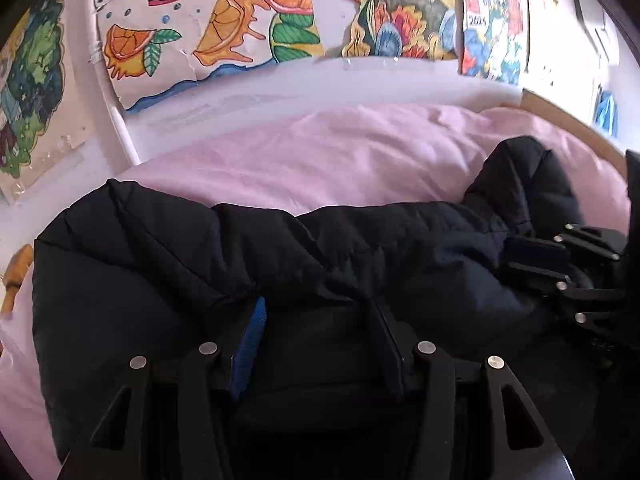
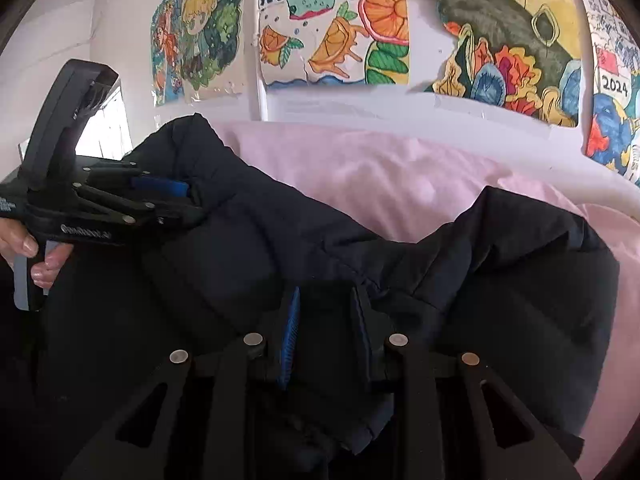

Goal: Fold large clothes

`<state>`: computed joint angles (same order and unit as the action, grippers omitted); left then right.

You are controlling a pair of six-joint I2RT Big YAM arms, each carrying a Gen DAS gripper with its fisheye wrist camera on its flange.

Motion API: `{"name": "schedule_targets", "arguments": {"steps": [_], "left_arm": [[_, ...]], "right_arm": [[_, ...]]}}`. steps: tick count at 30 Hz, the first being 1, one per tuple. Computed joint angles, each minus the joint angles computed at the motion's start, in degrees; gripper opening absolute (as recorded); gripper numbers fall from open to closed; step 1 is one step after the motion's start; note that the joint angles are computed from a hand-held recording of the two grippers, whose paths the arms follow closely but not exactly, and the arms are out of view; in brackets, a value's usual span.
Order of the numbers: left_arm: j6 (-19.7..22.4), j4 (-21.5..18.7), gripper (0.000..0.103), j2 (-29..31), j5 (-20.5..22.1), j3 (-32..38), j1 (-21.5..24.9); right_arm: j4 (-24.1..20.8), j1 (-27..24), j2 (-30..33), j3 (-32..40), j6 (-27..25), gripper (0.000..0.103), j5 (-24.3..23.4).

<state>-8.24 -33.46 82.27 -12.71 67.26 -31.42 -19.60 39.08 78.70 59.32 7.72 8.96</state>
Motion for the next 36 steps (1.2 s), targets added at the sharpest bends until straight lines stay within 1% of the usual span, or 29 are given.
{"name": "schedule_targets", "arguments": {"steps": [4,7,8,9,11,12,13,14,15,16,17,19,20,21,23,24,25,26,29,30,31,32,33,34,35,36], "left_arm": [[0.5,1.8,0.051,2.1,-1.3,0.1,0.2],[0.8,2.2,0.051,3.1,-2.0,0.1,0.3],[0.8,2.5,0.051,2.9,-2.0,-0.1,0.2],[0.8,4.1,0.051,1.8,-1.2,-1.3,0.5],[0.5,6.0,0.051,0.4,0.2,-2.9,0.7],[0.3,6.4,0.055,-0.8,0.7,-3.7,0.7],[0.0,6.2,0.065,-1.5,0.7,-4.0,0.7],[-0.6,5.4,0.072,-2.3,0.6,-4.0,0.6],[-2.0,3.3,0.085,-3.0,1.0,-3.7,0.4],[-4.5,0.6,0.094,-3.7,1.3,-3.2,0.1],[-6.7,-1.0,0.098,-4.3,1.3,-3.1,-0.2],[-10.8,-3.0,0.1,-5.3,1.8,-3.5,-0.7],[-12.0,-3.5,0.1,-5.8,2.1,-3.9,-0.7],[-14.3,-4.4,0.099,-6.8,2.3,-4.7,-0.9],[-16.7,-5.4,0.099,-8.5,1.1,-5.5,-1.9],[-18.1,-6.2,0.099,-9.9,0.4,-6.0,-2.8],[-19.5,-7.3,0.099,-11.2,0.4,-6.1,-3.6],[-20.6,-8.2,0.099,-12.4,0.7,-6.2,-4.3],[-24.7,-10.9,0.1,-17.6,1.5,-6.8,-7.7],[-26.9,-12.5,0.099,-19.5,0.6,-6.8,-9.7],[-28.4,-14.4,0.1,-20.8,-1.0,-6.2,-11.8],[-29.8,-16.4,0.1,-22.3,-3.2,-5.8,-14.0],[-32.0,-19.9,0.1,-24.1,-7.2,-4.4,-17.9],[-33.5,-23.3,0.1,-25.1,-10.2,-2.8,-21.1],[-34.7,-25.9,0.1,-25.7,-12.1,-1.4,-23.3],[-38.2,-31.2,0.1,-26.7,-15.9,1.3,-28.0]], "right_arm": [[1.9,-0.6,2.2,0.1,-0.7,0.023,-0.1],[2.8,-0.3,4.3,0.7,-2.3,0.023,1.5],[2.9,-0.1,4.7,0.8,-2.4,0.023,2.0],[3.0,-0.1,4.7,0.7,-2.5,0.023,2.1],[4.4,-0.7,3.4,-0.5,-1.5,0.023,0.1],[5.0,-1.2,2.7,-1.1,-0.8,0.023,-1.6],[5.4,-1.8,1.9,-1.7,0.1,0.024,-3.3],[5.6,-2.0,1.4,-2.0,0.6,0.024,-4.3],[5.5,-2.3,1.0,-2.1,1.0,0.024,-5.1],[5.0,-2.4,0.5,-2.1,1.4,0.025,-5.8],[4.3,-2.4,0.1,-1.9,1.7,0.027,-6.1],[2.4,-2.2,-0.7,-1.5,2.4,0.029,-6.0],[1.6,-2.1,-1.1,-1.4,2.9,0.032,-5.6],[0.4,-1.8,-1.9,-1.4,3.5,0.035,-5.2],[-1.2,-1.3,-4.5,-2.4,5.1,0.052,-5.2],[-1.5,-0.8,-6.2,-3.3,5.7,0.056,-4.5],[-2.3,0.1,-8.5,-4.6,6.6,0.064,-2.1],[-3.1,1.1,-10.4,-5.5,7.6,0.067,0.4],[-5.1,4.8,-17.0,-8.0,9.5,0.067,7.6],[-6.1,6.3,-19.0,-8.3,9.7,0.067,10.7],[-7.6,8.3,-20.9,-8.1,9.6,0.071,14.1],[-10.2,10.3,-22.4,-7.2,10.4,0.074,16.8],[-12.9,11.8,-23.4,-6.0,11.2,0.074,18.5],[-16.6,13.9,-24.6,-4.2,12.3,0.074,20.3],[-21.1,16.5,-25.7,-1.7,14.0,0.075,22.3],[-25.5,18.4,-26.2,0.7,15.7,0.077,23.6]]}}
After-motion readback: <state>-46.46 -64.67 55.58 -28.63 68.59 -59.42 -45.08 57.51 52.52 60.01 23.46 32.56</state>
